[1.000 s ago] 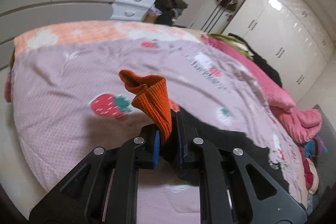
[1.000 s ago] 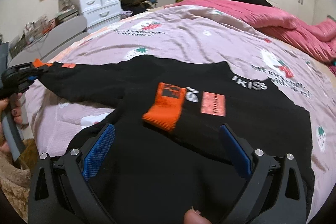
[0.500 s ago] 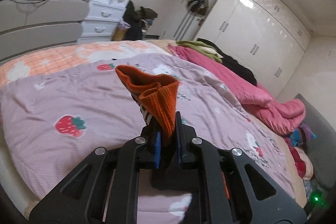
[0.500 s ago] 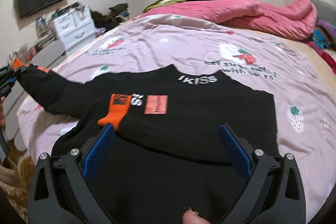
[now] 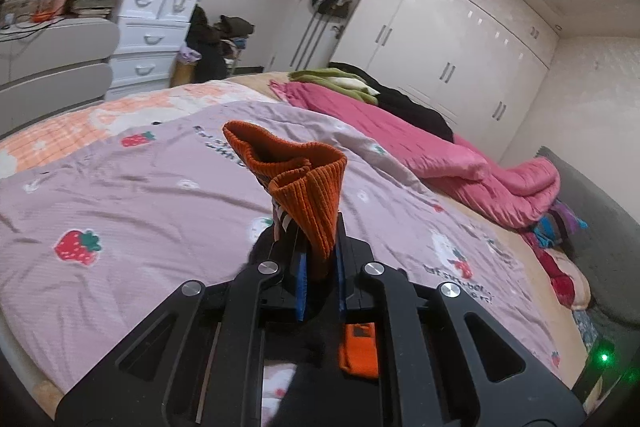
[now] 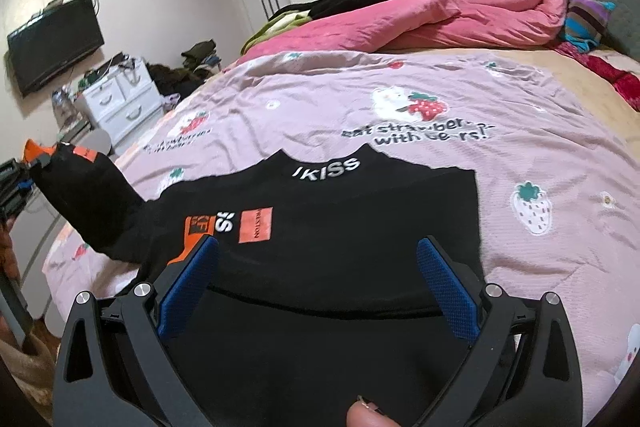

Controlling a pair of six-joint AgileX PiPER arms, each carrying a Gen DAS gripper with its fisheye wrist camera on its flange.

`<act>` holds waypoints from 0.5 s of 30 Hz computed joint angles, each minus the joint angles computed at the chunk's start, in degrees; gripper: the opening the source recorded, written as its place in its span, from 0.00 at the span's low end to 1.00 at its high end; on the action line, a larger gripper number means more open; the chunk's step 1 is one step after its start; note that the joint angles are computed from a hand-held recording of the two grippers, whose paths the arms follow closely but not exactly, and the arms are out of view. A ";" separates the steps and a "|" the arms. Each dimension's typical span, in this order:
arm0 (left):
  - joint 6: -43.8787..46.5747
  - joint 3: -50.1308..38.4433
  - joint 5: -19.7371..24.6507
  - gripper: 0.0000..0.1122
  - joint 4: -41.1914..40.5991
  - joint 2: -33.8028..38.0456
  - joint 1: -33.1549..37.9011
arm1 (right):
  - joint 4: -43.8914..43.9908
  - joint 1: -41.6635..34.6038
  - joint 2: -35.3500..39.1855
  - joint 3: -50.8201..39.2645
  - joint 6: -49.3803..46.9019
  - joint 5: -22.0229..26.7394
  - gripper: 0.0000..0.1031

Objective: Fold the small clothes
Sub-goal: 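Grasp the other orange cuff with the left gripper and lift it, then carry the cuff across the sweatshirt body toward the first folded sleeve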

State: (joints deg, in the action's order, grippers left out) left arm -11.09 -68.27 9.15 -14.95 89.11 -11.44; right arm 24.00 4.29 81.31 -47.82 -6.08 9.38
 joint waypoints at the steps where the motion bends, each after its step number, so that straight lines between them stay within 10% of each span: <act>1: -0.14 -0.27 0.09 0.04 0.19 0.20 -0.47 | 1.82 -0.56 -0.31 0.34 -1.80 -0.04 0.96; 15: -5.52 -3.07 0.42 0.04 5.89 2.72 -8.28 | 26.97 -10.28 -4.40 2.51 -26.13 4.26 0.96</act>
State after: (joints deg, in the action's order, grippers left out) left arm -16.61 -71.34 9.57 -9.06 91.83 -19.72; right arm 50.97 -6.00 76.91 -45.31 -32.21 13.64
